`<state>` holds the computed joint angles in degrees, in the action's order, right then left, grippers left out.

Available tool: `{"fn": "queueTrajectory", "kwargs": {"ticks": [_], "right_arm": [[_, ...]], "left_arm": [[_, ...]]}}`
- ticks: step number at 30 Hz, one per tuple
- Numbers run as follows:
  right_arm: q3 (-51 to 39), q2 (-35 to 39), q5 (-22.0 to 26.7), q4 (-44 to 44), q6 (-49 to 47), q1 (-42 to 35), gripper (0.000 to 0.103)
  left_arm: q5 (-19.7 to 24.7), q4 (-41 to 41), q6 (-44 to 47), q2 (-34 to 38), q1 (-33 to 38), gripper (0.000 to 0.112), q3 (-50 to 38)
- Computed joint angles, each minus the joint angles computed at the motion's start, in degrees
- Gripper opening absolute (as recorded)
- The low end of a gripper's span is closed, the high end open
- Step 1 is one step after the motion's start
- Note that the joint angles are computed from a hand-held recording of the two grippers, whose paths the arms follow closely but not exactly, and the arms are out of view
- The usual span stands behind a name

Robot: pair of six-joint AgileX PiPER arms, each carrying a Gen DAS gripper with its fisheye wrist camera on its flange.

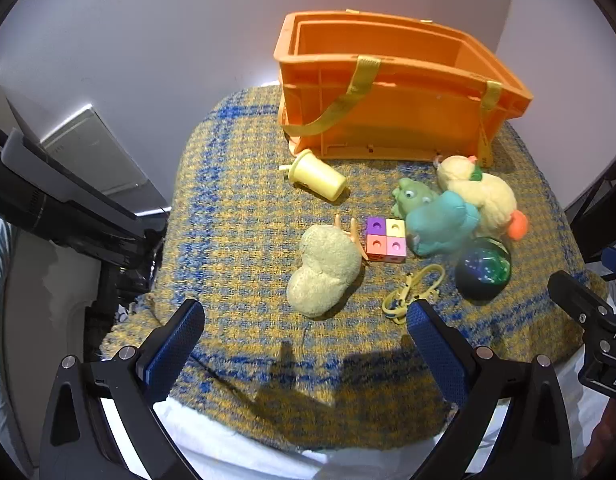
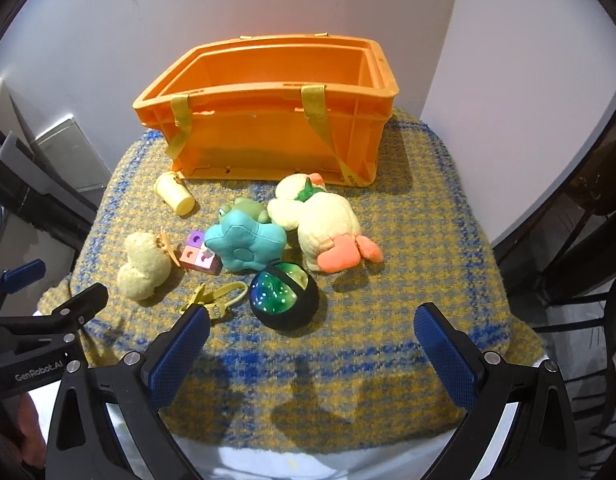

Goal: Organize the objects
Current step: 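Grasp the cream plush heart with the left tool while the right tool grasps the green-black ball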

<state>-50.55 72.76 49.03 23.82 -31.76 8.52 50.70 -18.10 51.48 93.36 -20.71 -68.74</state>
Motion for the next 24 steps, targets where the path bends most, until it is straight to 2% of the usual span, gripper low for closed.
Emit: {"fn": "queueTrajectory", "kwargs": {"ticks": [9, 24], "right_arm": [[1.2, 4.6, -3.8, 0.3, -1.5, 2.6, 0.102], [0.4, 13.0, -8.4, -3.7, 3.4, 7.7, 0.102]], "left_arm": [[-3.5, 0.8, -0.8, 5.1, -1.4, 0.103, 0.1], [-9.4, 3.3, -4.7, 11.4, -4.5, 0.101, 0.7]]}}
